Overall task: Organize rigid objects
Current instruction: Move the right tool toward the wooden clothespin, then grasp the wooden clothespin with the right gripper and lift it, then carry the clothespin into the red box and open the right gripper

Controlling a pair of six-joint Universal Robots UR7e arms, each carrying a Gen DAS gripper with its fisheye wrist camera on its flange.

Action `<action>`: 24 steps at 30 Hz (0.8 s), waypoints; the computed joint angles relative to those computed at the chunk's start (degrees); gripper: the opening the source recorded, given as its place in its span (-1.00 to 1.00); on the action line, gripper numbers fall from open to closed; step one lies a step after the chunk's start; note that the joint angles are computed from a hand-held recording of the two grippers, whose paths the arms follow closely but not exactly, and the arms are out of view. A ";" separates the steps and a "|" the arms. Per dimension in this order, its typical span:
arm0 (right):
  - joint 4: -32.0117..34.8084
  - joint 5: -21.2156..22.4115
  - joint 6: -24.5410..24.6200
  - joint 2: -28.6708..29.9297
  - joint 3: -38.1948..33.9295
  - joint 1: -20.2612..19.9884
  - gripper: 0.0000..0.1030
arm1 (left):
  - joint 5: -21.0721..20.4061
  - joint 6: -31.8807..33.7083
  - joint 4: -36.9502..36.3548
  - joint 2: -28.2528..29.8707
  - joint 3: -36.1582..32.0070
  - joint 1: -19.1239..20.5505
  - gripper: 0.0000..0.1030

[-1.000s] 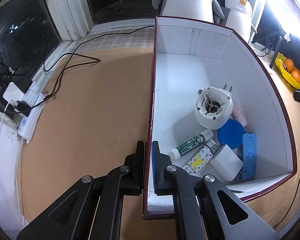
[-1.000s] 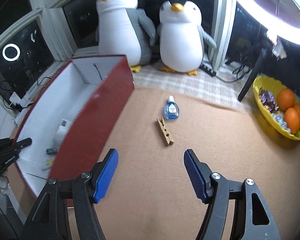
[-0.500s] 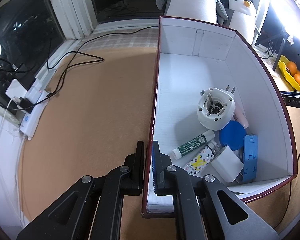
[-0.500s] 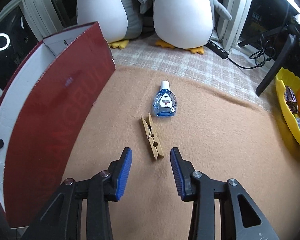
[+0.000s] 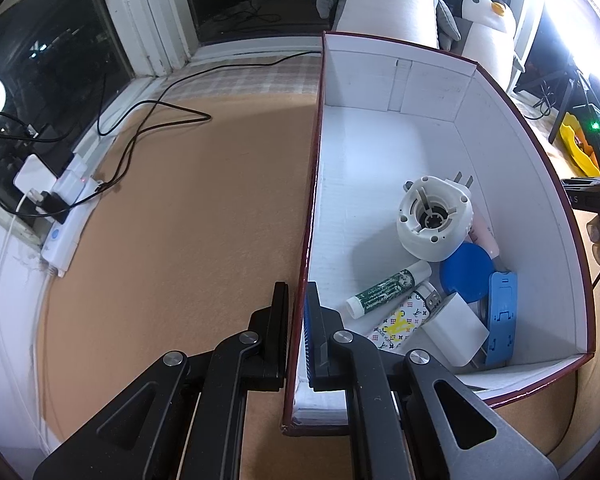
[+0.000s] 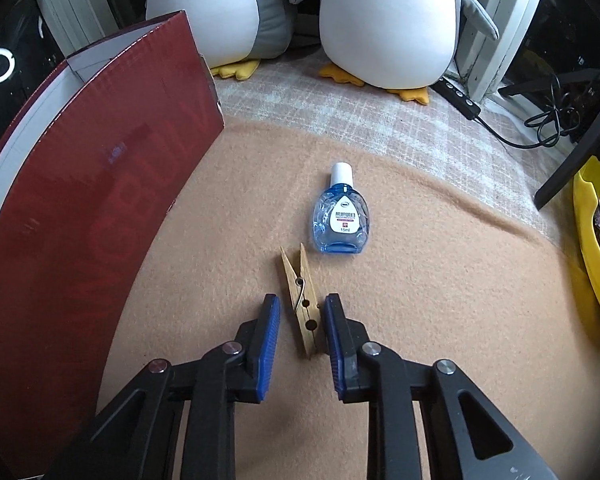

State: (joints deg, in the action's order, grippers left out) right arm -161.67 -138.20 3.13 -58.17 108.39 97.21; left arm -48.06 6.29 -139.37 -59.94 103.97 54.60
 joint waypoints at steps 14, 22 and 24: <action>-3.18 -0.91 2.04 -1.96 3.19 3.04 -0.78 | -0.79 0.42 -0.33 -0.13 0.02 0.19 -0.88; -7.00 -1.27 2.18 -3.35 5.07 8.69 -0.78 | -1.68 1.16 -0.54 -0.08 -0.20 0.54 -0.88; -7.60 -1.31 2.36 -3.38 5.24 10.04 -0.78 | -1.90 1.51 -0.63 -0.10 -0.19 0.60 -0.88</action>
State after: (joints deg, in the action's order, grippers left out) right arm -169.28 -139.52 5.49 -61.55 113.63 107.26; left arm -49.96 7.80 -140.00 -60.04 103.78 55.21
